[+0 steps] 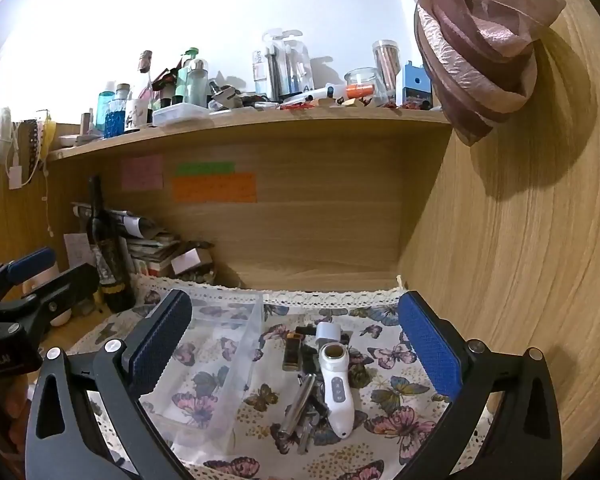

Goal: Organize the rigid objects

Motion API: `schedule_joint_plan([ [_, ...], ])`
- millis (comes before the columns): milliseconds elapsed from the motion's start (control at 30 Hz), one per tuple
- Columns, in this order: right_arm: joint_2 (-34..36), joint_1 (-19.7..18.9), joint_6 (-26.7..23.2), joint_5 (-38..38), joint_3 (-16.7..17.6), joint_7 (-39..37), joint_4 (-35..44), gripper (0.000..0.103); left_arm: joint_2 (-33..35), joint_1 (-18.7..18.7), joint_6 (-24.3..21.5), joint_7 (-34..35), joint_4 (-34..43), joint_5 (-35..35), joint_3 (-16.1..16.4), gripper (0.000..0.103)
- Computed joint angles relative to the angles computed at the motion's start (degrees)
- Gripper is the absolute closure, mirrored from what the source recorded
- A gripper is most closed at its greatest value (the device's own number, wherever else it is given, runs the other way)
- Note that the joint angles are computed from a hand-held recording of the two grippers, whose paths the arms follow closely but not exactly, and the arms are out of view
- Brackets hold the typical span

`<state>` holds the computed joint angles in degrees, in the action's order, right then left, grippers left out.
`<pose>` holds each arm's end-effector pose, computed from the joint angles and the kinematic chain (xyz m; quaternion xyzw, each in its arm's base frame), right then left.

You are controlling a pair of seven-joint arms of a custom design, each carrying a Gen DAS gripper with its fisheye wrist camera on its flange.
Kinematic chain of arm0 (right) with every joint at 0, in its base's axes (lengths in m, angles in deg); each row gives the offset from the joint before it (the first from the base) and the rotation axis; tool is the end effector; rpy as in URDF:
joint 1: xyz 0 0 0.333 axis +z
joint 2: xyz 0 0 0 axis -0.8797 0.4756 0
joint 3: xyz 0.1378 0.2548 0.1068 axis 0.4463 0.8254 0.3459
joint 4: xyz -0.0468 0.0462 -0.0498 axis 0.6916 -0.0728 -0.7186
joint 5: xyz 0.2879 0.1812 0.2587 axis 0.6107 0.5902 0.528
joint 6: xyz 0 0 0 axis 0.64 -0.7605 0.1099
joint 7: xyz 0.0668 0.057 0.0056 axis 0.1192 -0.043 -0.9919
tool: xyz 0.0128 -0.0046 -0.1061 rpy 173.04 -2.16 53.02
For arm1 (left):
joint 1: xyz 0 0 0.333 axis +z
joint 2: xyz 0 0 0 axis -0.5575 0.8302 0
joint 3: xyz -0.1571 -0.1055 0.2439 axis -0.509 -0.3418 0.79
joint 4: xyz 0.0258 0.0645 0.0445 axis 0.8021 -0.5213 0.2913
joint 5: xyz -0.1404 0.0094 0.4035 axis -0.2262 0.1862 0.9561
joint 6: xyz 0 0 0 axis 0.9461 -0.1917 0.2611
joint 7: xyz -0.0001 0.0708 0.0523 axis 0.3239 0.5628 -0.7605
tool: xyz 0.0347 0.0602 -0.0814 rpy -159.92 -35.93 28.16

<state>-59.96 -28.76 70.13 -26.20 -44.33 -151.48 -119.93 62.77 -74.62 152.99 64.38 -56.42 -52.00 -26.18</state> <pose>0.5514 0.4061 0.5095 -0.4943 0.6063 -0.4803 0.3967 0.6026 -0.4092 0.5138 -0.4133 0.6510 -0.5576 0.3073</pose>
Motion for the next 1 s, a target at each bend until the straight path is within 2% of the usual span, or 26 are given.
schedule_joint_plan([
  [267,0.06,0.32,-0.90,-0.12,0.13,-0.15,0.10,0.000,0.08,-0.08,0.56,0.28,-0.13,-0.42,0.02,0.000],
  [333,0.08,0.36,-0.84,-0.31,0.10,-0.25,0.11,0.000,-0.02,1.13,0.70,-0.10,-0.35,0.49,-1.23,0.000],
  [500,0.29,0.51,-0.98,-0.37,0.09,-0.70,0.53,0.000,0.05,0.86,0.96,0.63,-0.46,0.47,-1.04,0.000],
  [667,0.29,0.53,-0.85,-0.21,-0.01,-0.65,0.65,0.000,-0.23,2.34,1.65,0.34,-1.09,1.68,-2.85,0.000],
  [833,0.14,0.52,-0.99,-0.33,-0.04,-0.39,0.49,0.000,0.12,0.63,2.64,2.75,-0.57,-0.99,-1.49,0.000],
  [1000,0.10,0.52,-1.10,-0.65,0.08,-0.29,0.45,0.000,0.14,1.85,2.70,3.52,-0.44,-1.25,-3.02,0.000],
])
